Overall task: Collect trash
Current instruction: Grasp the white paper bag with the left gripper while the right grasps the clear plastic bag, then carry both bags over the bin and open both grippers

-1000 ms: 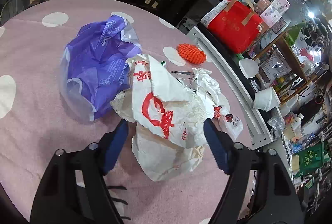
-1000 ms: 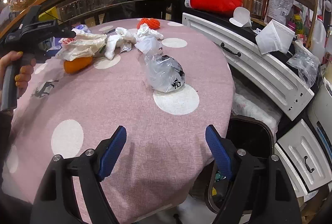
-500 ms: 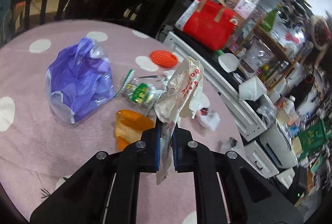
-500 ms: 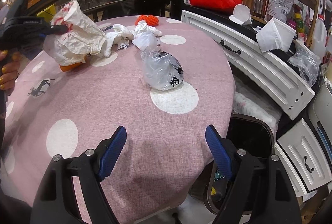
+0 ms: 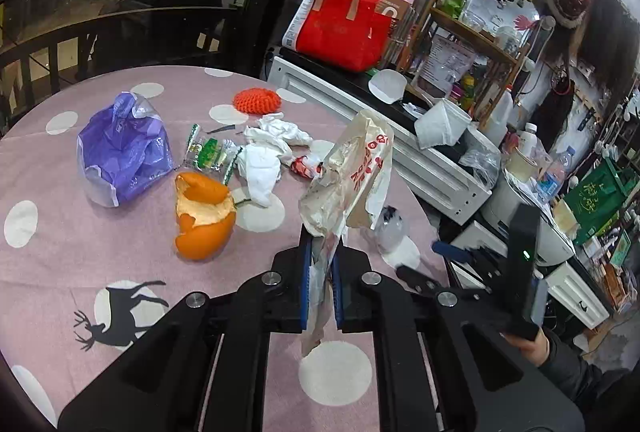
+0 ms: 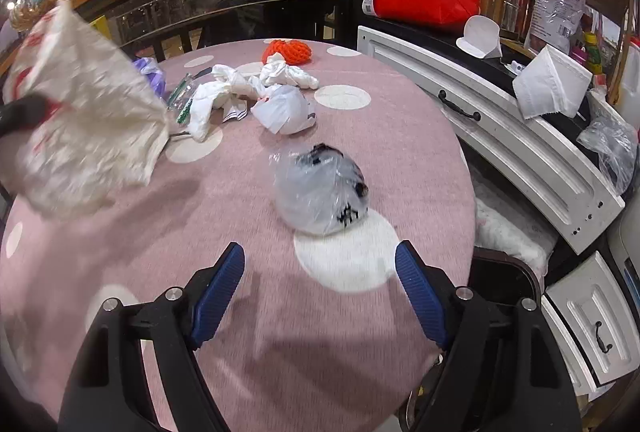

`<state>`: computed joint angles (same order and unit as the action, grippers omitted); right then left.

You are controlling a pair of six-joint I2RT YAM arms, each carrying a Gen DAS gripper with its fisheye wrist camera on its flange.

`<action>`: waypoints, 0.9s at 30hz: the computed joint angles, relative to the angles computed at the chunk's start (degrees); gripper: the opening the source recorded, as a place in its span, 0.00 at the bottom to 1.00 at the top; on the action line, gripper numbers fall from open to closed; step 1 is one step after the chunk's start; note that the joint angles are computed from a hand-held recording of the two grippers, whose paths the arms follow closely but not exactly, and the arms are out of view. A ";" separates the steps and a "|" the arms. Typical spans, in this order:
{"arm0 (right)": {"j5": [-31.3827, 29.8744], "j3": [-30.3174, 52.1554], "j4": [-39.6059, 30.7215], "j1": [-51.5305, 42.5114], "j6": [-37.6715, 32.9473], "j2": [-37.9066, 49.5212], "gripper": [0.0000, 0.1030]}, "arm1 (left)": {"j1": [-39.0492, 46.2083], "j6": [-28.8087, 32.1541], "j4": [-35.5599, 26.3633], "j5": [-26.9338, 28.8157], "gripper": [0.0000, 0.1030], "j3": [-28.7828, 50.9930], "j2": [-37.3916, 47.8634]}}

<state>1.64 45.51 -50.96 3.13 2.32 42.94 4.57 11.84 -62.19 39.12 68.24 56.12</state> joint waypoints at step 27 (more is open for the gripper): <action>-10.12 0.73 -3.04 -14.02 -6.45 -2.70 0.48 | -18.09 -7.87 3.90 -14.38 0.09 -6.70 -11.32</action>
<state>-8.48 46.24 -54.00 -10.89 -4.13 40.23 -13.52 3.97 -58.29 24.74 61.54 44.80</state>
